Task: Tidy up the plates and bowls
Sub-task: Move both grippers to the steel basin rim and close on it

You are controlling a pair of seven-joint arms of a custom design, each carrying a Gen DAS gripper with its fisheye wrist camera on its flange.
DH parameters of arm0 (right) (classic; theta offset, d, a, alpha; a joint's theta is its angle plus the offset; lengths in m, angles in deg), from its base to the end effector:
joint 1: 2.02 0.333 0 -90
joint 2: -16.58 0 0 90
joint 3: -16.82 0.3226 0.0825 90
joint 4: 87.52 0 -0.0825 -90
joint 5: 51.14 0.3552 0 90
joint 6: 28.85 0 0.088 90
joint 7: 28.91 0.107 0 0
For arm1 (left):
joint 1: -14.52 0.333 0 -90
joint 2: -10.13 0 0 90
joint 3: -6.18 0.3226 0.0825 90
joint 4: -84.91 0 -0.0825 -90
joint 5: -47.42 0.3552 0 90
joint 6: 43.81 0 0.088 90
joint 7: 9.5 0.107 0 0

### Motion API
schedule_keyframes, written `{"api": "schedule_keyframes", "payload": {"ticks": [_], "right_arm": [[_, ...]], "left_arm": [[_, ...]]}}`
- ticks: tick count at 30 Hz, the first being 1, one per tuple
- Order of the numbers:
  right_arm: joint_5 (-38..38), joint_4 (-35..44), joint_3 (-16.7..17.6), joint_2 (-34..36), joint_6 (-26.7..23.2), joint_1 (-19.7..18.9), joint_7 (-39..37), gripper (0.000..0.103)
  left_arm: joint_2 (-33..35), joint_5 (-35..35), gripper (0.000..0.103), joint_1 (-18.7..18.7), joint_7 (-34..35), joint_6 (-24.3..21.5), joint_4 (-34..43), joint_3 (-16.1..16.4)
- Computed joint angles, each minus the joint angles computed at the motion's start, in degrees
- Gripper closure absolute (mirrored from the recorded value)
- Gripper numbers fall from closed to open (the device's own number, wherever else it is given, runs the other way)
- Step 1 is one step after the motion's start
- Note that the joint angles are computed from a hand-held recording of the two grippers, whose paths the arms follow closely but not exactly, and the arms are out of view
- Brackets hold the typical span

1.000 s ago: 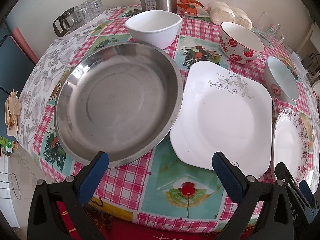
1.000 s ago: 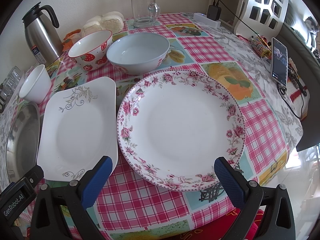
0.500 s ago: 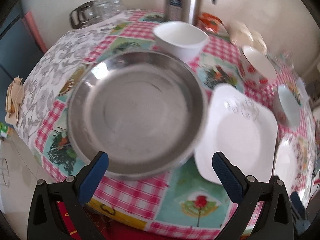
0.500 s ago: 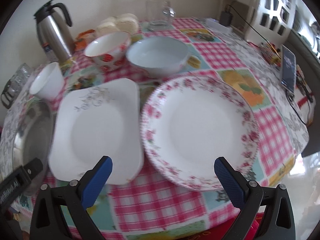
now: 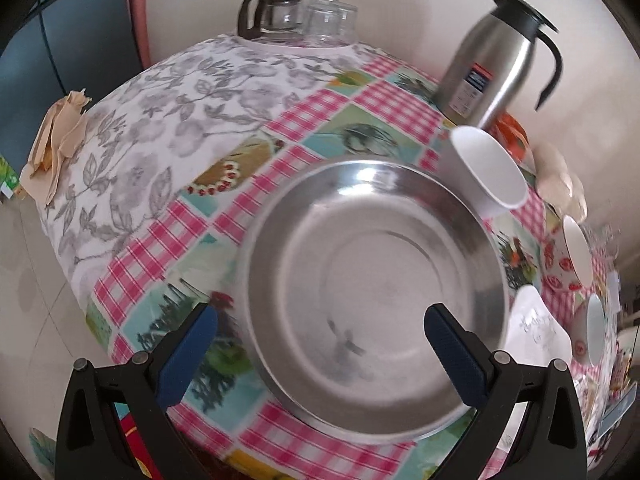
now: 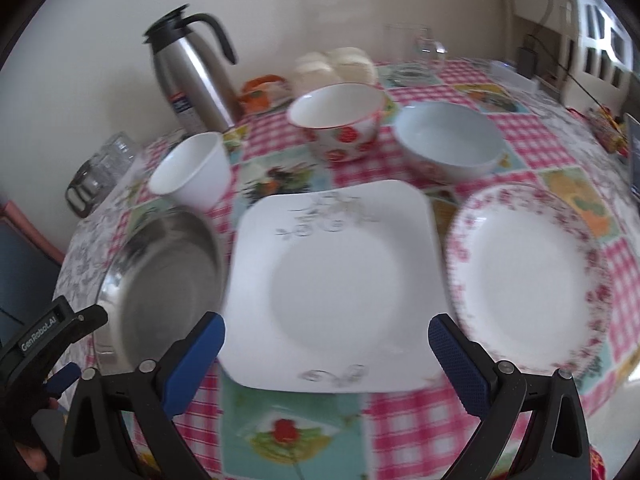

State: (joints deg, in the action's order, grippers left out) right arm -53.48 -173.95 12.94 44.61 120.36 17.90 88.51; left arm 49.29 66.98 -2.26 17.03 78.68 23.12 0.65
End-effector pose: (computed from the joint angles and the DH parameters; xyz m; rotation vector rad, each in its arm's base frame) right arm 0.6842 0.2080 0.4698 -1.6802 1.9575 -0.3919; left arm 0.7114 -0.2490 0.4804 -2.5077 1.2864 -0.5231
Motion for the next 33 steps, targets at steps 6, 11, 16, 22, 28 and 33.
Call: {"api": "schedule_keyframes", "payload": {"ticks": [6, 11, 16, 22, 28, 33], "right_arm": [[0.5, 4.4, 1.8, 3.6, 0.2, 0.4, -5.5, 0.008], [4.2, 9.3, 3.7, 7.3, -2.0, -0.6, -10.9, 0.019], [6.4, 13.4, 3.9, 10.1, -4.3, -0.5, -13.6, 0.03], [9.9, 19.1, 5.1, 13.8, -8.8, -1.7, -15.9, 0.051], [11.6, 21.0, 5.4, 15.0, -9.5, -1.7, -18.0, 0.061], [11.8, 20.9, 5.1, 15.0, -9.4, -1.4, -18.5, 0.061]], "left_arm": [[-3.2, -0.8, 0.0, 2.1, -3.0, 4.4, -7.0, 0.3], [-4.6, 1.5, 0.0, 2.6, -7.2, 7.8, -10.7, 1.6], [-3.2, 0.0, 0.0, 4.2, -7.8, 8.4, -10.2, 0.4], [2.1, -3.7, 0.0, 4.5, -2.1, 0.3, -1.9, -0.8], [3.0, -3.2, 0.031, 3.4, -2.4, -2.4, 0.1, 0.3], [2.9, -2.2, 0.066, 2.9, -1.8, -4.2, 0.4, 0.7]]}}
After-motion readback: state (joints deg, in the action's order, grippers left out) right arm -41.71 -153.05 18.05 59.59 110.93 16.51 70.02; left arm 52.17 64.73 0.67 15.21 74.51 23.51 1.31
